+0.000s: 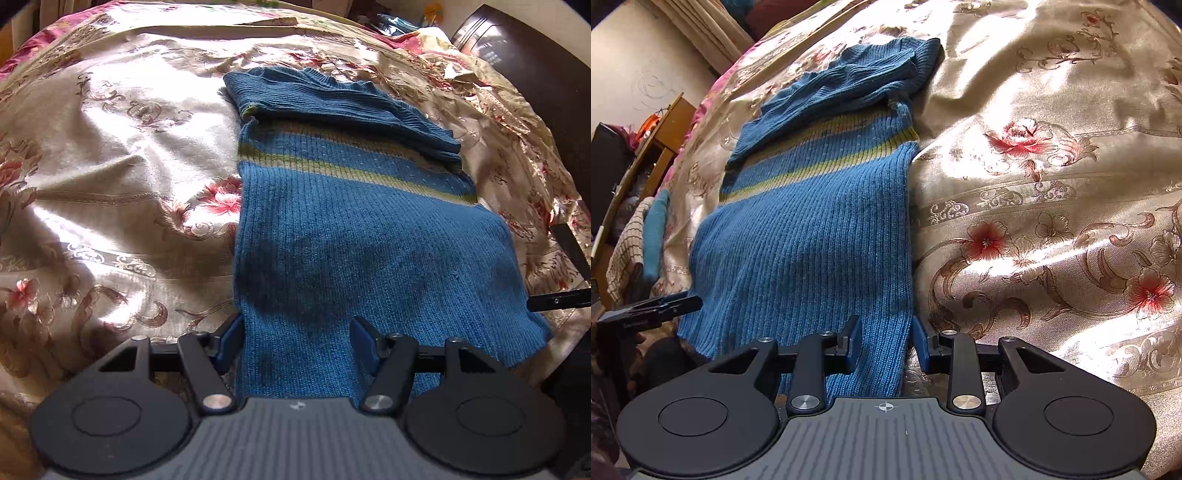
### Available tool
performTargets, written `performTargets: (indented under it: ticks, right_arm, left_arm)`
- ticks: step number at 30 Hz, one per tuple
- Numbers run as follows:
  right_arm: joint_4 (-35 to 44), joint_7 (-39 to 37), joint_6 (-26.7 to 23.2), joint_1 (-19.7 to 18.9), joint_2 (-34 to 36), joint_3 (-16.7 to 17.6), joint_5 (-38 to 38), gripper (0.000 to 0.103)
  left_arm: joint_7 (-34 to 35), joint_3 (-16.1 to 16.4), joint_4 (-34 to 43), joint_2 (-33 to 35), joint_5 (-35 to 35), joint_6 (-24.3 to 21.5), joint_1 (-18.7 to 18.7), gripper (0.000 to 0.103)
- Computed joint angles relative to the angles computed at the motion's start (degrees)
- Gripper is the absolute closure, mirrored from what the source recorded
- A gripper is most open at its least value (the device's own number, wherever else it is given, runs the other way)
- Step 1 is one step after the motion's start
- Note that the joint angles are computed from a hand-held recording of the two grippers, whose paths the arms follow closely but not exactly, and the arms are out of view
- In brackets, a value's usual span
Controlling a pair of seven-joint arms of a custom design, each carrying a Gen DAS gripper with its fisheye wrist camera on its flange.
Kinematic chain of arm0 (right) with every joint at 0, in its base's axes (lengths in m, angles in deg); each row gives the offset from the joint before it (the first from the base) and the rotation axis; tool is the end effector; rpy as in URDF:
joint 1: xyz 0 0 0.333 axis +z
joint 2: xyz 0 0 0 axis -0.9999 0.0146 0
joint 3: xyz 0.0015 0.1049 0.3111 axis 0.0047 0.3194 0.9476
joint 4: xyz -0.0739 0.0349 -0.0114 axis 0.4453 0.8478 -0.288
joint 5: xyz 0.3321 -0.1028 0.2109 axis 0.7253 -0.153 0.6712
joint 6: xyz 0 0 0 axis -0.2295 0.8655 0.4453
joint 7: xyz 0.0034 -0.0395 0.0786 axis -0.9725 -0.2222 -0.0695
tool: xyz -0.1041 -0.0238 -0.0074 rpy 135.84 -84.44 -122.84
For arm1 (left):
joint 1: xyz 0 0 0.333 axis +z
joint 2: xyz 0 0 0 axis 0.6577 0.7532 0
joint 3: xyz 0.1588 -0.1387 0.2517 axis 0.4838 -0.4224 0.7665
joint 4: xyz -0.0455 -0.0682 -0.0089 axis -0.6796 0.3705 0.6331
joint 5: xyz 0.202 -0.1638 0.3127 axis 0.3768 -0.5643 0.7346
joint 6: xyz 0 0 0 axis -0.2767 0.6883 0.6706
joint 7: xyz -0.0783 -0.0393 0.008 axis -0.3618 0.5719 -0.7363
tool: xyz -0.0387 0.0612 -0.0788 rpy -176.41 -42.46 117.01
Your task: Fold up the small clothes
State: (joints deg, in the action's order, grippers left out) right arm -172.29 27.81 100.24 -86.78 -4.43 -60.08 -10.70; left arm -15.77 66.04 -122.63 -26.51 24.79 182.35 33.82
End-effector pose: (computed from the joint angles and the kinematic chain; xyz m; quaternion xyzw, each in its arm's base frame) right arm 0.6117 0.0630 0.3326 -0.7203 0.6267 0.0563 0.2921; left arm 0.5419 -0.2032 0.3131 -0.6992 0.6468 -0.2910 0.0897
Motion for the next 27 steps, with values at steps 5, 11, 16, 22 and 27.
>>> performTargets:
  ticks: [5, 11, 16, 22, 27]
  right_arm:
    - [1.2, 0.7, -2.9, -0.7, 1.0, 0.1, 1.2, 0.071]
    - [3.8, 3.1, -7.4, -1.8, 3.2, 0.2, 3.3, 0.072]
    - [5.2, 4.8, -13.0, -3.8, 5.1, 0.5, 8.4, 0.091]
    - [4.4, 1.2, -13.7, -4.9, 4.6, 1.3, 19.2, 0.095]
    - [8.4, -2.4, -14.9, -5.3, 5.8, 1.5, 30.0, 0.095]
  left_arm:
    - [1.8, -4.5, 0.8, 0.9, -3.1, -0.8, 4.1, 0.038]
    - [5.9, -12.4, 1.4, 1.8, -11.2, -1.3, 11.7, 0.040]
    - [15.7, -27.1, 1.6, 4.1, -21.8, -1.3, 25.3, 0.085]
    - [22.5, -37.7, 2.6, 7.4, -25.8, 1.9, 34.5, 0.090]
    - [23.0, -48.1, 5.9, 15.7, -21.3, 8.2, 44.7, 0.090]
